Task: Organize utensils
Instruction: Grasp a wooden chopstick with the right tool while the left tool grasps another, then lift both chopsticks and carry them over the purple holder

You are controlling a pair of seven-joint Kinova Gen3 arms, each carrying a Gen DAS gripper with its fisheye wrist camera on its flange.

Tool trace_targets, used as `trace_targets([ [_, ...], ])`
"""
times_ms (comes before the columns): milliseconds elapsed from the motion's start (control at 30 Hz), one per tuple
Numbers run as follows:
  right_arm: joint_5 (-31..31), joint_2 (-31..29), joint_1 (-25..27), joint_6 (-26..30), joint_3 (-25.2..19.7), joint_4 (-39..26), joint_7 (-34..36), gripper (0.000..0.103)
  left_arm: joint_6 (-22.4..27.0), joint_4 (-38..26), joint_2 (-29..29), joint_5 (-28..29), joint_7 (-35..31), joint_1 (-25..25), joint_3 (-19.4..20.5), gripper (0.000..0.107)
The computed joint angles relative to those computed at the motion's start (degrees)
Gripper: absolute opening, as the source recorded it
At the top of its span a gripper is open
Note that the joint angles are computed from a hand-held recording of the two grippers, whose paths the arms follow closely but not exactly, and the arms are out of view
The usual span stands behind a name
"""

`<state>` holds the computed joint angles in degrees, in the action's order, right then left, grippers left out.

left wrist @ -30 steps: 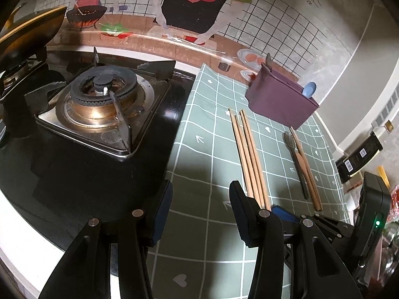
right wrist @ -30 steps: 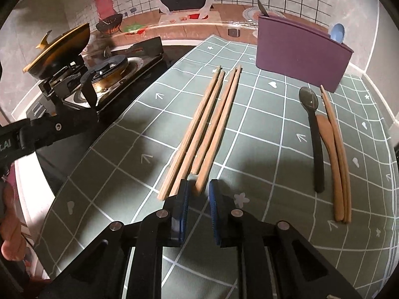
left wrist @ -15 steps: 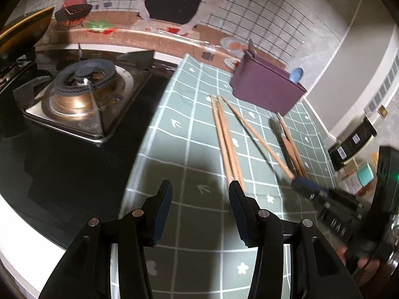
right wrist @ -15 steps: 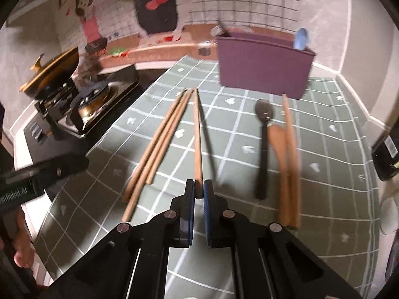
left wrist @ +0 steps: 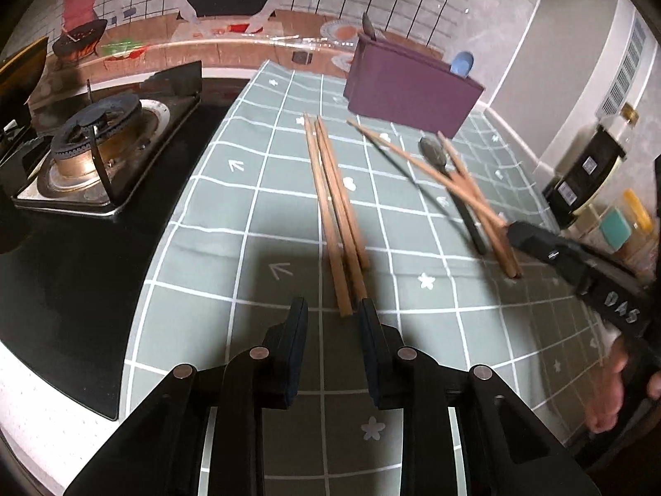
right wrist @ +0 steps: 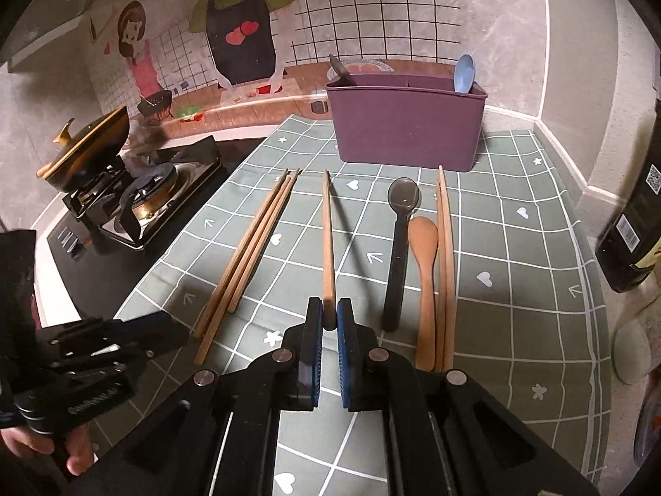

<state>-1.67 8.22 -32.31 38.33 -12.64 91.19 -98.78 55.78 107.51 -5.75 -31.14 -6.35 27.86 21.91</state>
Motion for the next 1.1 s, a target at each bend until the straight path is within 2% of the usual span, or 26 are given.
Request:
trace_targets([
  [200, -1.38, -0.44, 1.02, -0.17, 0.18, 0.25, 0.84, 0.007, 1.68, -1.30, 2.24, 0.53, -0.58, 1.01, -0.76, 0.022],
  [433, -1.20, -0.51, 0.85, -0.64, 0.22, 0.74, -0.32, 0.007, 3.36, -2.51, 4.69, -3.12, 1.44, 3.17, -1.35, 0.021],
  [600, 0.29, -0.55, 0.10, -0.89, 0.15, 1.05, -1.35, 0.007, 5.78, -4.70, 7.26, -4.94, 0.38, 5.49, -2.79, 0.021],
  [633, 0.50, -0.61, 0.06, -1.02, 0.15, 1.12, -1.39, 0.007, 5.96, -4.93, 7.53, -5.10, 0.18, 5.84, -3.19, 0.019],
  [667, 0.89, -0.70, -0.05, -1.21, 0.20, 1.15, -1.62, 0.007, 6.22, -5.10, 7.74, -5.25, 0.06, 6.15, -3.55, 0.009],
  [700, 1.24, -0.73, -0.14, -1.29, 0.24, 1.11, -1.91, 0.007, 6.34, -5.18, 7.85, -5.31, -0.09, 6.36, -3.90, 0.009],
  [900, 3.29, -1.39, -0.45, -1.78, 0.48, 0.67, -3.44, 0.007, 8.40, -4.83, 6.51, -8.87, 1.59, 7.29, -4.13, 0.007],
  [1100, 6.79, -1.82, -1.07, -2.04, 0.73, -0.60, -5.77, 0.007, 10.40, -5.41, 2.49, -11.92, 1.46, 5.30, -3.18, 0.007],
])
